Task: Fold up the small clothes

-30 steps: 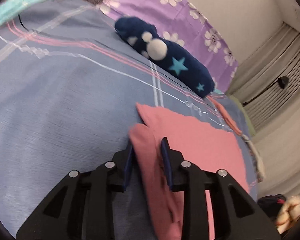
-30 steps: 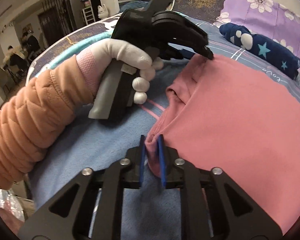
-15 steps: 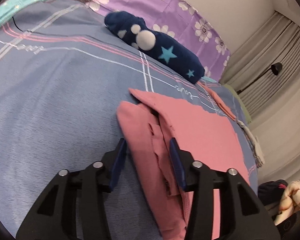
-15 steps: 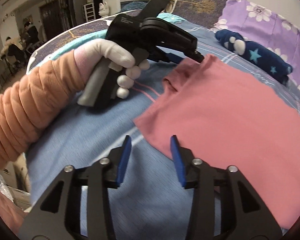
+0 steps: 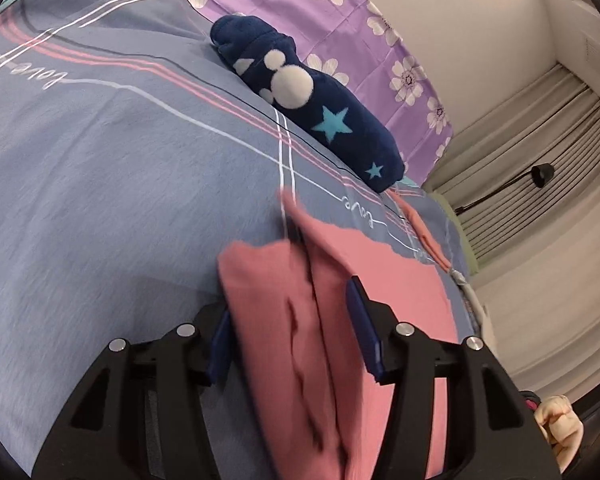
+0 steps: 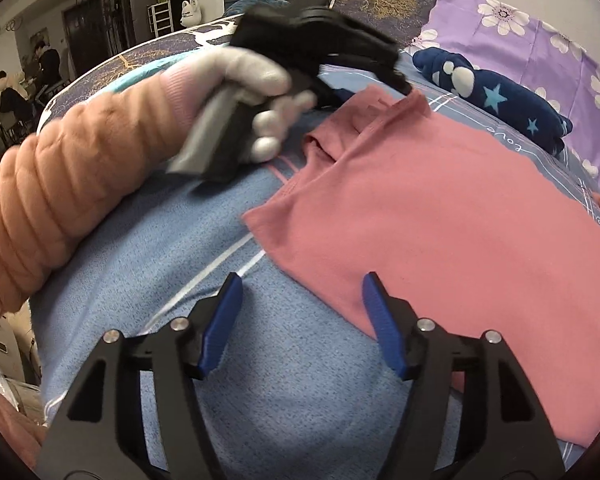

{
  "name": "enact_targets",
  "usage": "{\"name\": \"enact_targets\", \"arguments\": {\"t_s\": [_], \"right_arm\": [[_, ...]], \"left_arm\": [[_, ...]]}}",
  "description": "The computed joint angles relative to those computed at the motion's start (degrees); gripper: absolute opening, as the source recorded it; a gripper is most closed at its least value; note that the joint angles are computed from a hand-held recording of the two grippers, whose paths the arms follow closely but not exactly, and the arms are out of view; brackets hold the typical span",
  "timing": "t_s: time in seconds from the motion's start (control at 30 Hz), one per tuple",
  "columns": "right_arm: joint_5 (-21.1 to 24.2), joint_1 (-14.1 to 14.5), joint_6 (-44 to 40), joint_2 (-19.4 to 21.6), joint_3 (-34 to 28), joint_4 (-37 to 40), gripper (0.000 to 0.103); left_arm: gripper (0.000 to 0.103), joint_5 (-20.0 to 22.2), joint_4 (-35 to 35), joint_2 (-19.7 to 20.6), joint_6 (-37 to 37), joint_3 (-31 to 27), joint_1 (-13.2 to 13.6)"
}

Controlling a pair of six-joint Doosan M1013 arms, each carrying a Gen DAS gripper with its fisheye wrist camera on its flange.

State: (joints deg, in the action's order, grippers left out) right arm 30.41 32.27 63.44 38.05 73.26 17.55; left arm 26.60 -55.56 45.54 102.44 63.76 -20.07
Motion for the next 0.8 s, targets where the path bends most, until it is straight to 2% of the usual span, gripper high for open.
{"name": "enact_targets", "arguments": {"t_s": [0.07, 0.17, 0.3, 0.4, 0.5, 0.57, 0.73, 0.8], "right_arm": [[0.0, -0.23, -0.64, 0.0, 0.1, 1.24, 0.064], [-0.1, -0.41, -1.13, 0.08, 0.07, 1.88, 0.064], [-0.21, -0.29, -0.89, -0.06, 0.19, 1.65, 0.064], [-2.33, 0.58, 2.26, -0.45, 0.56, -4.27, 0.059], [-5.17, 1.87, 7.83, -0.76, 1.15, -14.35, 0.058], [-6.25, 2.46, 11.3, -0.93, 1.43, -19.87, 0.057], [-8.39, 2.94, 15.19, -1.55, 2.33, -26.52, 0.057], [-8.18, 3.15, 17.1, -1.31, 2.21, -29.45, 0.057]], "left_arm": [[0.053, 1.02, 5.78, 1.37, -4.97, -3.11, -0.31], [0.053, 0.9, 6.49, 1.98, -5.35, -4.13, -0.39], [0.053, -1.28, -5.44, 0.73, 4.58, -0.52, 0.27], [0.053, -1.42, -12.8, -0.37, 11.0, 2.0, 0.85], [0.054, 1.47, -24.12, -0.83, 21.32, 4.03, 1.65], [0.056, 4.83, -31.54, -0.73, 27.86, 4.92, 2.17], [0.058, 10.25, -42.13, -0.36, 36.44, 6.31, 2.78], [0.058, 10.36, -42.26, -0.35, 36.6, 6.34, 2.74]]}}
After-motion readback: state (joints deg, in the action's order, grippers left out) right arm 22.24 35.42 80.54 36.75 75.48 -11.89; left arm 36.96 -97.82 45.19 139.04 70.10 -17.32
